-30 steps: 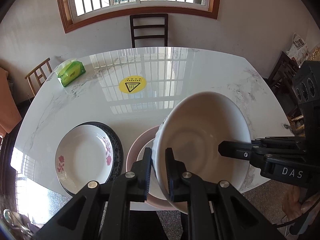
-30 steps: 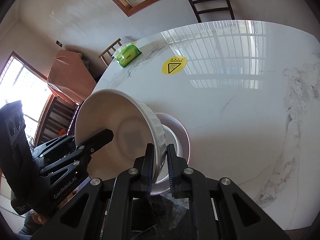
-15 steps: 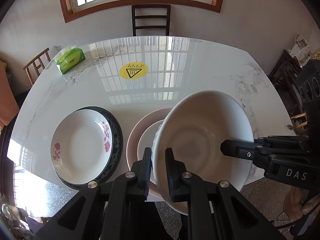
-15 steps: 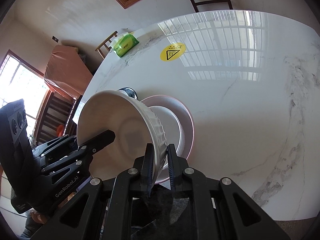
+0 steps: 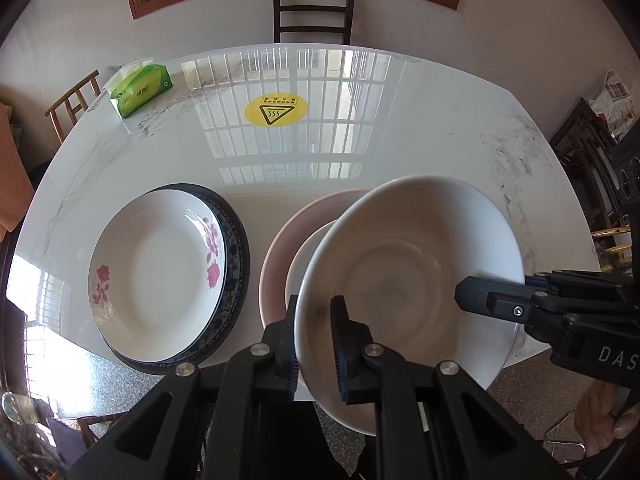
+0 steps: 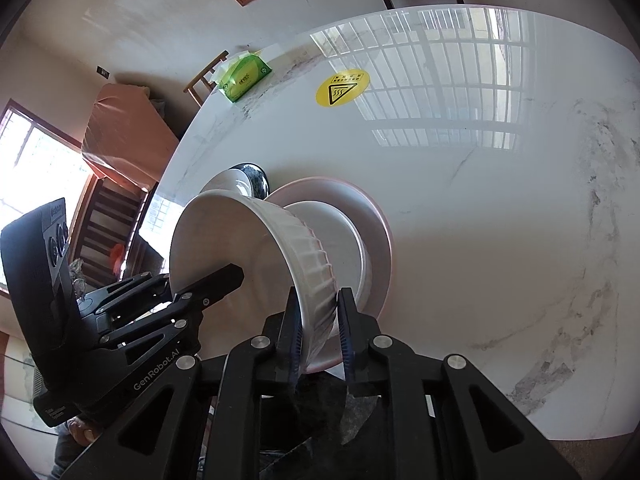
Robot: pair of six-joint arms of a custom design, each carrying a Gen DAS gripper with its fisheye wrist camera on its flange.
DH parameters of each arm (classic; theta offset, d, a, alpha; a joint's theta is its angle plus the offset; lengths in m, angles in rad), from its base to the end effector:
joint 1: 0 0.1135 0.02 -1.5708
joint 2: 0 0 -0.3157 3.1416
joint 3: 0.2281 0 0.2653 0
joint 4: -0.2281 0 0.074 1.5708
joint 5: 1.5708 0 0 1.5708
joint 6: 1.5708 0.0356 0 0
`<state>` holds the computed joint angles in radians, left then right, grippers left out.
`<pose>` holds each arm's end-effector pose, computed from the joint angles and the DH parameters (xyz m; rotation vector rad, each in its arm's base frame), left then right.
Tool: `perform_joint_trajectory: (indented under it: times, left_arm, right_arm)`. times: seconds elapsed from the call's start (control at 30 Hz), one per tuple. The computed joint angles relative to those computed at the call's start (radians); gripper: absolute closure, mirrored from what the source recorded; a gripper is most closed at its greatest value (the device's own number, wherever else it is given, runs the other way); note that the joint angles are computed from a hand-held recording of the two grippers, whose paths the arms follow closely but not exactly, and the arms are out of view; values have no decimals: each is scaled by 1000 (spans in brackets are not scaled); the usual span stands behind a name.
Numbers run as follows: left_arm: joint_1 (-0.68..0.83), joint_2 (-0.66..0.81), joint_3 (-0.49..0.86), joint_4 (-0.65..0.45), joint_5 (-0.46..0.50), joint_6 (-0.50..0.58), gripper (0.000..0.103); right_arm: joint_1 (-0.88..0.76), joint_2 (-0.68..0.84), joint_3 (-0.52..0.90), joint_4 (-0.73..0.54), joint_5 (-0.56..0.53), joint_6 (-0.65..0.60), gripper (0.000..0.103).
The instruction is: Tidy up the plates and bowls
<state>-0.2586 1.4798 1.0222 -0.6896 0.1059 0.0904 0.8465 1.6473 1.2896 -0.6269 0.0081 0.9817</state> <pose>0.2839 -0.0790 0.2678 0.5031 2.6753 -0.1929 0.2439 0.2753 0.3027 0.1861 2.6996 0.6401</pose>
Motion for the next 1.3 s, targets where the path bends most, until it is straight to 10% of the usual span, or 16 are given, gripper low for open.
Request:
perform_joint_trajectory:
  times: [0.87,1.3]
  left_arm:
    - [18,55,6,36,-31,24,82]
    - [178,-13,-35,42,151,73,81]
  right_arm:
    - [-18,59,49,-27,-21,7,81]
    - [121,-26,-30,11,341,-23,80]
